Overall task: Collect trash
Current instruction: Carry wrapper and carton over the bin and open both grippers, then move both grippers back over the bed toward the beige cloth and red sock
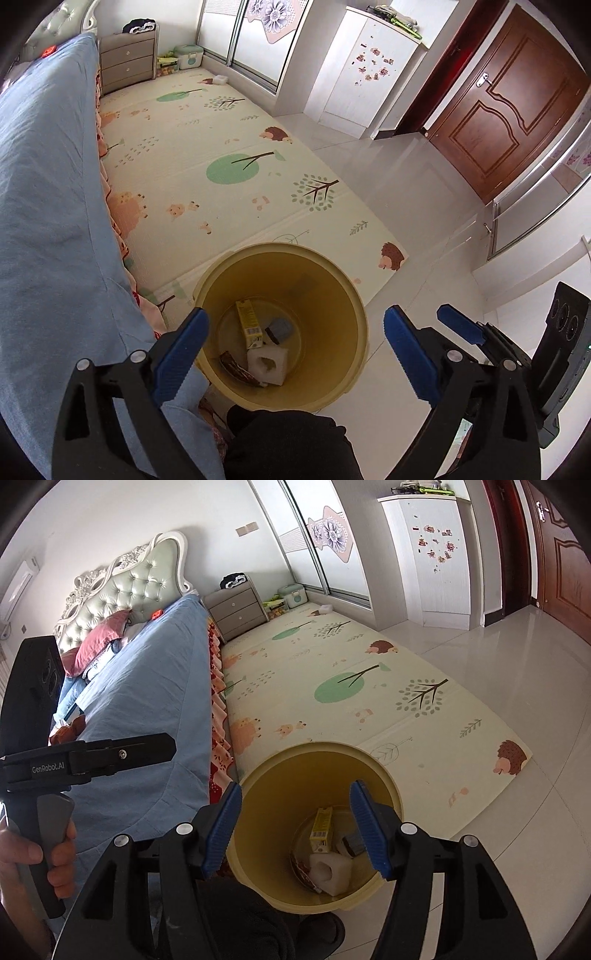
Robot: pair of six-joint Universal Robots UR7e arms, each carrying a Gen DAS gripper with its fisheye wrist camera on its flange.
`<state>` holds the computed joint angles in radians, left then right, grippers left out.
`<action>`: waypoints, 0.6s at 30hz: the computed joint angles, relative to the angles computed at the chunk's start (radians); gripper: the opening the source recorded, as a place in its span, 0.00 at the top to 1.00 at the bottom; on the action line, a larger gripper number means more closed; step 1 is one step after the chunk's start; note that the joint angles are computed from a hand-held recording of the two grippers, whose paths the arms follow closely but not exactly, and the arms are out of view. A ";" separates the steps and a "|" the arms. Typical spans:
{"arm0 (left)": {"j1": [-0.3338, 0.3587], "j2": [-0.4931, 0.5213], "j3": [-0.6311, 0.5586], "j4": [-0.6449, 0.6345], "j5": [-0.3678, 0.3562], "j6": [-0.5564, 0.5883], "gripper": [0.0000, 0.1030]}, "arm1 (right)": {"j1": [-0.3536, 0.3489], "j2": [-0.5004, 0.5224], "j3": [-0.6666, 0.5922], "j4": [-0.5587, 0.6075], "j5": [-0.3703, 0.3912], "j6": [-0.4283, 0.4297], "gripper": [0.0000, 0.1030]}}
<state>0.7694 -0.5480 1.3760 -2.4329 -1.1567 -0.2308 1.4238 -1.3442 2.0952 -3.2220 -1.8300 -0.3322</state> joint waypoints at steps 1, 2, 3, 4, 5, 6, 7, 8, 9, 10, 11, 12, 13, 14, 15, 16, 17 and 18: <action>-0.002 -0.009 0.011 -0.013 0.004 0.001 0.07 | 0.005 0.000 -0.001 0.001 0.002 0.001 0.42; -0.005 -0.020 0.024 -0.025 0.012 0.002 0.07 | 0.012 0.001 -0.002 0.003 0.005 0.001 0.42; -0.007 -0.032 0.037 -0.037 0.020 0.004 0.07 | 0.019 0.002 -0.003 0.002 0.006 -0.002 0.42; -0.010 -0.044 0.050 -0.050 0.029 0.007 0.07 | 0.028 0.004 -0.004 -0.002 0.001 -0.005 0.42; -0.012 -0.058 0.064 -0.060 0.040 0.008 0.07 | 0.038 0.008 -0.007 -0.005 -0.005 -0.007 0.42; -0.014 -0.072 0.078 -0.070 0.052 0.007 0.07 | 0.046 0.010 -0.010 -0.005 -0.007 -0.011 0.42; -0.015 -0.085 0.090 -0.083 0.062 0.008 0.07 | 0.055 0.013 -0.013 -0.006 -0.009 -0.012 0.42; -0.016 -0.102 0.108 -0.100 0.071 0.012 0.07 | 0.065 0.017 -0.016 -0.006 -0.011 -0.012 0.42; -0.018 -0.118 0.125 -0.114 0.083 0.013 0.07 | 0.074 0.020 -0.018 -0.008 -0.010 -0.013 0.42; -0.020 -0.135 0.143 -0.128 0.099 0.013 0.07 | 0.083 0.024 -0.020 -0.009 -0.008 -0.013 0.42; -0.023 -0.154 0.164 -0.143 0.113 0.015 0.07 | 0.092 0.028 -0.023 -0.009 -0.004 -0.012 0.42; -0.024 -0.172 0.181 -0.155 0.127 0.016 0.07 | 0.102 0.033 -0.025 -0.010 0.002 -0.013 0.42; -0.026 -0.191 0.201 -0.166 0.145 0.015 0.07 | 0.112 0.037 -0.028 -0.011 0.010 -0.014 0.42; -0.028 -0.211 0.219 -0.175 0.164 0.015 0.07 | 0.123 0.043 -0.032 -0.011 0.016 -0.015 0.42; -0.031 -0.230 0.238 -0.184 0.186 0.015 0.07 | 0.138 0.051 -0.037 -0.009 0.019 -0.017 0.42; -0.034 -0.250 0.258 -0.191 0.212 0.013 0.07 | 0.151 0.058 -0.041 -0.008 0.027 -0.022 0.42; -0.037 -0.271 0.277 -0.197 0.239 0.014 0.07 | 0.165 0.067 -0.046 -0.010 0.034 -0.030 0.42; -0.040 -0.290 0.294 -0.201 0.266 0.014 0.07 | 0.181 0.077 -0.050 -0.011 0.037 -0.039 0.42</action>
